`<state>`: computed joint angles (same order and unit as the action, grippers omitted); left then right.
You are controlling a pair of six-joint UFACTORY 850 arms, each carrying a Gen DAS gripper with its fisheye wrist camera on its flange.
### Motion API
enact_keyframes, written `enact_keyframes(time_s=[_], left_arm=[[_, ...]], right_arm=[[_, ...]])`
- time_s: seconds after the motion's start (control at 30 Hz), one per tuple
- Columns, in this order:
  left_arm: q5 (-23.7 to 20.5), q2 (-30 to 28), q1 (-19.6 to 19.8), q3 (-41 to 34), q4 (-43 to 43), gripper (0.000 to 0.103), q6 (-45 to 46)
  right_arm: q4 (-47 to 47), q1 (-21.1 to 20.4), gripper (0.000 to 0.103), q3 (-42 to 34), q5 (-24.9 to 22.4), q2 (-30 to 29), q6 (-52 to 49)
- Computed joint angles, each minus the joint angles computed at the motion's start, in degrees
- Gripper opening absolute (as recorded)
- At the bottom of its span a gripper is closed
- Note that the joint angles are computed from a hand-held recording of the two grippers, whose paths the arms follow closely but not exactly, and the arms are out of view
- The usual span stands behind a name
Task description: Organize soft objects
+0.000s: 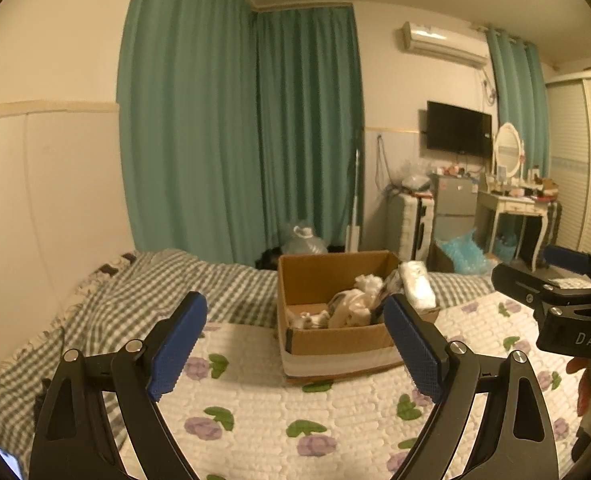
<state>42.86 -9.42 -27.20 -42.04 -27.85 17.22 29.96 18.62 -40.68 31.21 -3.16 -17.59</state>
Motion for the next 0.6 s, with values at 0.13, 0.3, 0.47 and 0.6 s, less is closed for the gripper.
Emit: enact_keyframes(time_s=[0.13,0.3,0.47,0.6], left_arm=[[0.1,0.03,0.04,0.08,0.41,0.091,-0.48],[0.19,-0.13,0.01,0.07,0.18,0.091,-0.55],[0.21,-0.09,0.0,0.19,0.53,0.091,-0.67],[0.06,-0.2,-0.18,0.11,-0.05,0.091,-0.39]], right_arm=[[0.42,0.17,0.103,-0.07,0.1,-0.08,-0.31],[0.87,0.26,0.103,-0.09,0.08,-0.07,-1.08],[0.61,0.22,0.103,-0.21,-0.24,-0.12,-0.94],[0.67,0.26,0.103,-0.25,-0.21,-0.19,-0.9]])
